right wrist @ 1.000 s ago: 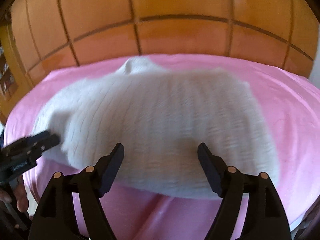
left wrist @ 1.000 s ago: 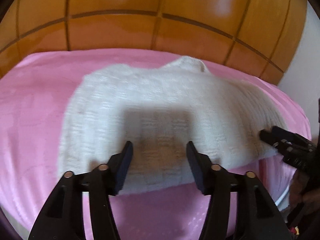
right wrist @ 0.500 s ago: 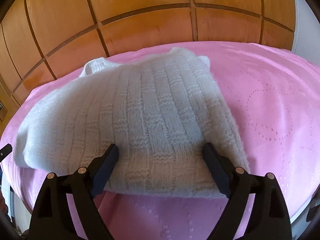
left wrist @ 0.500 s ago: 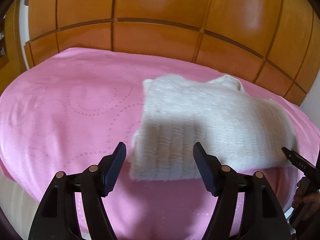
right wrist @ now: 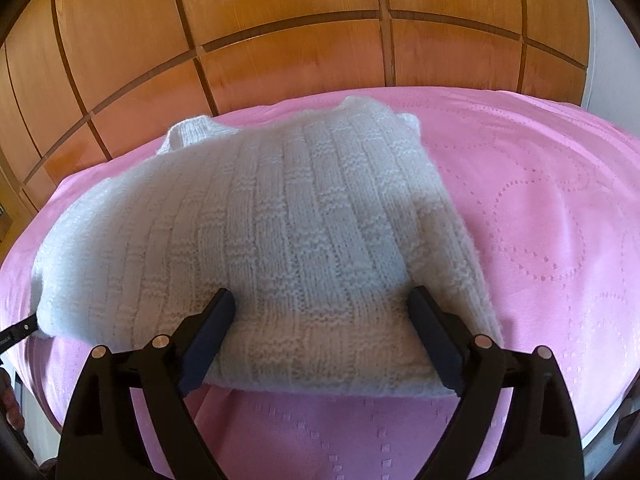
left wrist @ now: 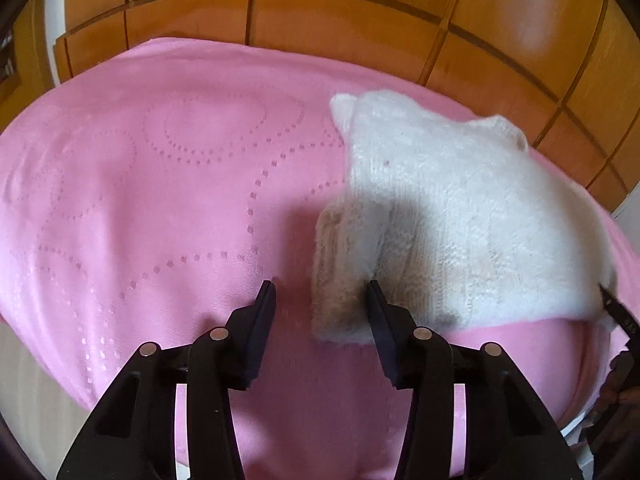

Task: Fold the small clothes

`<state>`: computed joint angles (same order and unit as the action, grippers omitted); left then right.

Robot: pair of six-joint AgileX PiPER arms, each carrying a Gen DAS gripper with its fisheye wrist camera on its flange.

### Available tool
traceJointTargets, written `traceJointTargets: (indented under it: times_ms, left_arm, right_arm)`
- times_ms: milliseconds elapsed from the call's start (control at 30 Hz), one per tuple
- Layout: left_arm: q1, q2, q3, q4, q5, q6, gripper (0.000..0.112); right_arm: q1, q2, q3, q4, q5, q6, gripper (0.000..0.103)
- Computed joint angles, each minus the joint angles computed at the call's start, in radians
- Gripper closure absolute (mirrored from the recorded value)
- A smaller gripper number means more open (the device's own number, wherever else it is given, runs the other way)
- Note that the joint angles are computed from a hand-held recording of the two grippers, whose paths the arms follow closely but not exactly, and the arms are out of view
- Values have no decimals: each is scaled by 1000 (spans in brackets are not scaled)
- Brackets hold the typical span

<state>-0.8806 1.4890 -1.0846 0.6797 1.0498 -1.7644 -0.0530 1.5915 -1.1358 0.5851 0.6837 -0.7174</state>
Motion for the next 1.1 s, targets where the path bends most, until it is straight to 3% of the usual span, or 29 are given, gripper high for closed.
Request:
traceJointTargets:
  times_ms: [100, 233, 367, 467, 500, 600, 667, 767, 933, 1000, 1100]
  left_arm:
    - [20, -116, 99, 72, -123, -100, 66]
    - [170, -202, 133, 42, -284, -35, 65]
    - [324, -144, 75, -88, -399, 158, 65]
    - [385, -69, 3, -170, -414, 255, 65]
    - [404, -37, -24, -191, -408, 287, 65]
    - [435, 117, -162, -239, -250, 371, 68]
    - [430, 142, -153, -204, -256, 340, 67]
    - [352, 185, -227, -106, -115, 306, 67]
    - [247, 173, -255, -12, 20, 188, 65]
    - [207, 162, -252, 30, 41, 152, 65]
    - [116, 150, -261, 89, 82, 116, 54]
  right_arm:
    - [12, 0, 6, -8, -15, 15, 13]
    - [16, -4, 14, -8, -26, 19, 13]
    - [17, -2, 13, -6, -28, 15, 13]
    - [18, -1, 14, -5, -30, 15, 13]
    - [18, -1, 14, -5, -30, 15, 13]
    - [19, -1, 16, -3, -36, 13, 13]
    - [17, -1, 17, 4, -37, 3, 13]
    - [16, -3, 21, 7, -39, -1, 13]
    - [14, -7, 16, -6, -22, 12, 13]
    - [6, 0, -13, -16, 18, 25, 13]
    - [-32, 24, -94, 14, 133, 21, 13]
